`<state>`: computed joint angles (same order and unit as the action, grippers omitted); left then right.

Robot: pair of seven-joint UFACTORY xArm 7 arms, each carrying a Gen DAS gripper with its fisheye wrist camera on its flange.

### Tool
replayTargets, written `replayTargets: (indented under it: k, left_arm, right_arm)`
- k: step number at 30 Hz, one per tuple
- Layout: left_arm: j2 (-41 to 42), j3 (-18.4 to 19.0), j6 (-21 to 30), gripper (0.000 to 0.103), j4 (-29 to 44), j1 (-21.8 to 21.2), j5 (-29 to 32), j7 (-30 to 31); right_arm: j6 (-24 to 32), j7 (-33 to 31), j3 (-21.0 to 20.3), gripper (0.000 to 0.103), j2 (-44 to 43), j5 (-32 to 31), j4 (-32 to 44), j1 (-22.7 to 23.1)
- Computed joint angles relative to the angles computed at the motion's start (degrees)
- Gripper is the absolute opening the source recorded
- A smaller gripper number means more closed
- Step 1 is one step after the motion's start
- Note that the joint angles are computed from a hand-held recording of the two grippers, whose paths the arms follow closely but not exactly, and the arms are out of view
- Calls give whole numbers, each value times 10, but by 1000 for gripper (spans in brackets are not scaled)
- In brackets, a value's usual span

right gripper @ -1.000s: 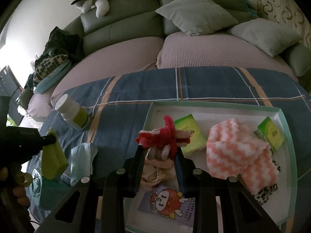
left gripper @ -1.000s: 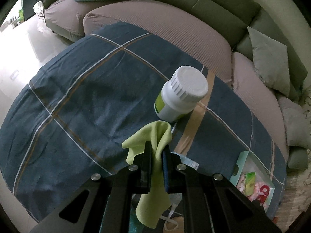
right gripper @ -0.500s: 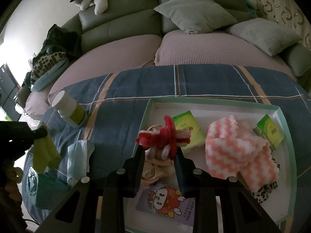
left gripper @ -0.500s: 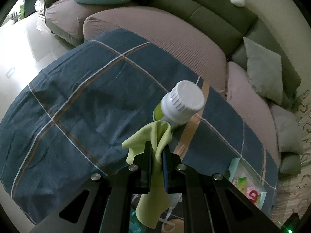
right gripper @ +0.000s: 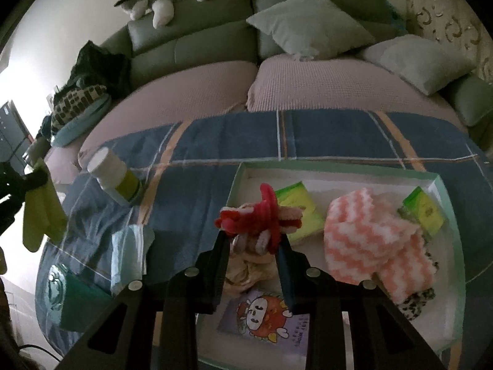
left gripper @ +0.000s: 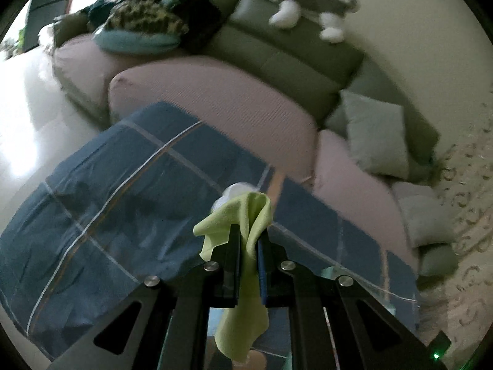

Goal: Organize soft objects
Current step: 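Carry the lime cloth and red toy over the white tray with both grippers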

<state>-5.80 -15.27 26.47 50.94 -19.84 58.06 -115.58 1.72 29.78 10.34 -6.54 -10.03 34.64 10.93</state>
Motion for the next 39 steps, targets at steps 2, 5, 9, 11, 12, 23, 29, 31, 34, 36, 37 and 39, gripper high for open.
replayTargets:
  k: [2, 5, 9, 11, 12, 23, 29, 31, 34, 36, 37, 39]
  left_arm:
    - [-4, -6, 2, 9, 11, -4, 16, 2]
    - [1, -11, -4, 9, 30, -9, 31, 10]
    - [26, -13, -5, 9, 64, -25, 43, 33]
    - [49, -10, -14, 9, 85, -38, 43, 50]
    - [59, -6, -20, 9, 95, -45, 39, 60]
    - [188, 24, -51, 10, 225, -131, -56, 237]
    - [272, 15, -64, 10, 294, -150, -162, 357]
    - [298, 15, -50, 10, 318, -161, -189, 387]
    - [331, 21, -23, 10, 352, -175, -226, 427]
    - [353, 22, -5, 10, 369, -181, -255, 456]
    - [361, 23, 0, 10, 375, -182, -271, 467]
    - [378, 24, 8, 10, 387, -183, -302, 493]
  right_arm:
    - [-4, 16, 6, 32, -22, -12, -12, -18]
    - [-6, 44, 24, 32, -58, -33, -33, -61]
    - [2, 71, 45, 32, -108, -46, -59, -118]
    - [10, 79, 51, 32, -130, -50, -70, -143]
    - [14, 84, 53, 32, -142, -52, -76, -155]
    - [67, 92, 22, 32, -232, -56, -130, -241]
    - [67, 73, -2, 32, -189, -45, -123, -241]
    - [68, 67, -8, 32, -167, -40, -119, -232]
    - [61, 58, -17, 32, -137, -33, -112, -214]
    - [55, 53, -23, 32, -123, -29, -111, -206]
    - [53, 51, -25, 32, -114, -27, -109, -202]
    - [49, 52, -27, 32, -96, -25, -107, -200]
